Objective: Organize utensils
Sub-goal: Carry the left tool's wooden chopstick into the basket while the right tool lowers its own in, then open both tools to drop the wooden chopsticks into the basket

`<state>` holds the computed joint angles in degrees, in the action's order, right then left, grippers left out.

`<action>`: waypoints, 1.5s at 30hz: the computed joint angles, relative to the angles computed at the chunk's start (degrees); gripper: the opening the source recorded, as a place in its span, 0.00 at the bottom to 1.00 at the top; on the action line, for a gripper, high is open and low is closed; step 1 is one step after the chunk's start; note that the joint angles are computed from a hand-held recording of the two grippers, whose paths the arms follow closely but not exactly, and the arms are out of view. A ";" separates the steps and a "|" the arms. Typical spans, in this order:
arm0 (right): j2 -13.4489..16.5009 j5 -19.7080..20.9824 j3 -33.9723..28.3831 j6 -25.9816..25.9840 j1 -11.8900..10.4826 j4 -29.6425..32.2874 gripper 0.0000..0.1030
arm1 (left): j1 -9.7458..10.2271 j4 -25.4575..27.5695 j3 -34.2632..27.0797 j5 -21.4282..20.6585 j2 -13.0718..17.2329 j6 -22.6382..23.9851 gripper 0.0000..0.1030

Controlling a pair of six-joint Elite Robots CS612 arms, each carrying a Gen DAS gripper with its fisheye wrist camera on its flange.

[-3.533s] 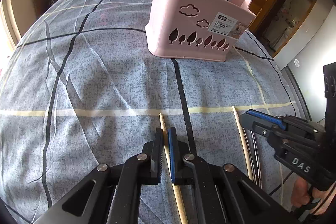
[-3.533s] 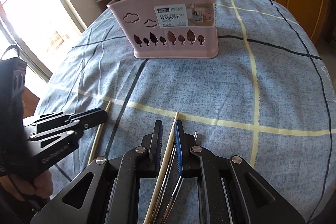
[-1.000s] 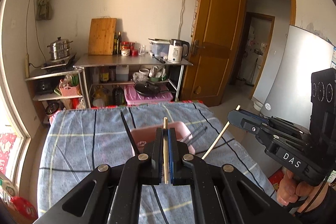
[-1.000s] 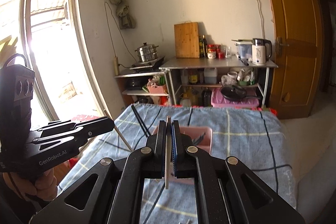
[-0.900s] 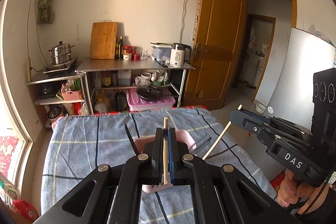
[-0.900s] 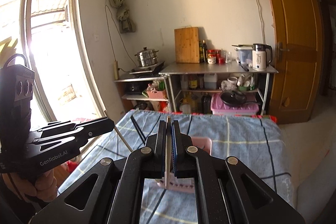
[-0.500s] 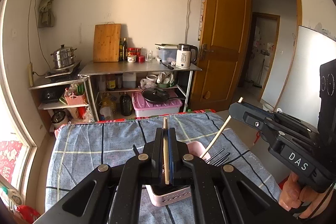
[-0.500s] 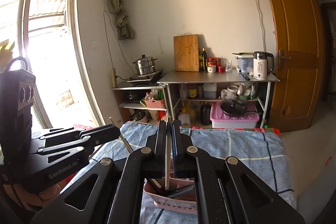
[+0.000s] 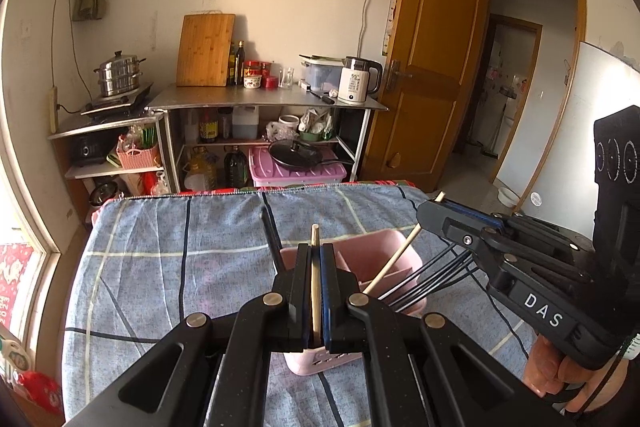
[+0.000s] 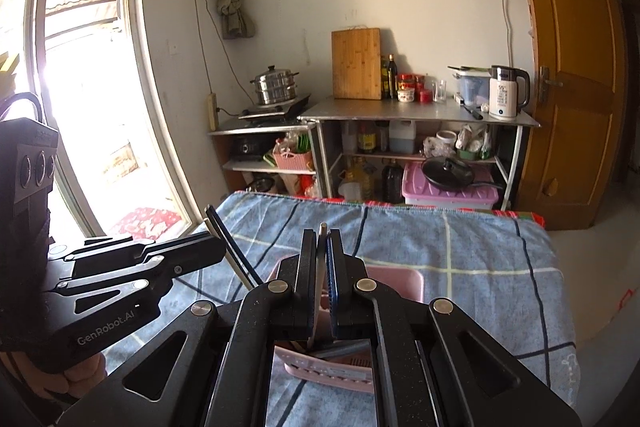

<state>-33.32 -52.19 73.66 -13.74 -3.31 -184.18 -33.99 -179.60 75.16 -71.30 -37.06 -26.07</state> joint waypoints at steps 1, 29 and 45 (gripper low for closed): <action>0.05 -0.06 0.00 -0.17 0.02 0.40 0.05 | 0.01 0.14 0.06 -0.15 0.08 -0.25 0.03; -1.79 0.00 3.64 -2.16 -1.49 1.77 0.11 | -0.74 -1.87 5.32 0.32 -1.64 -4.43 0.09; -4.95 1.85 13.38 0.53 -4.59 -5.36 0.13 | -4.75 -8.22 13.23 4.71 -4.32 -6.02 0.09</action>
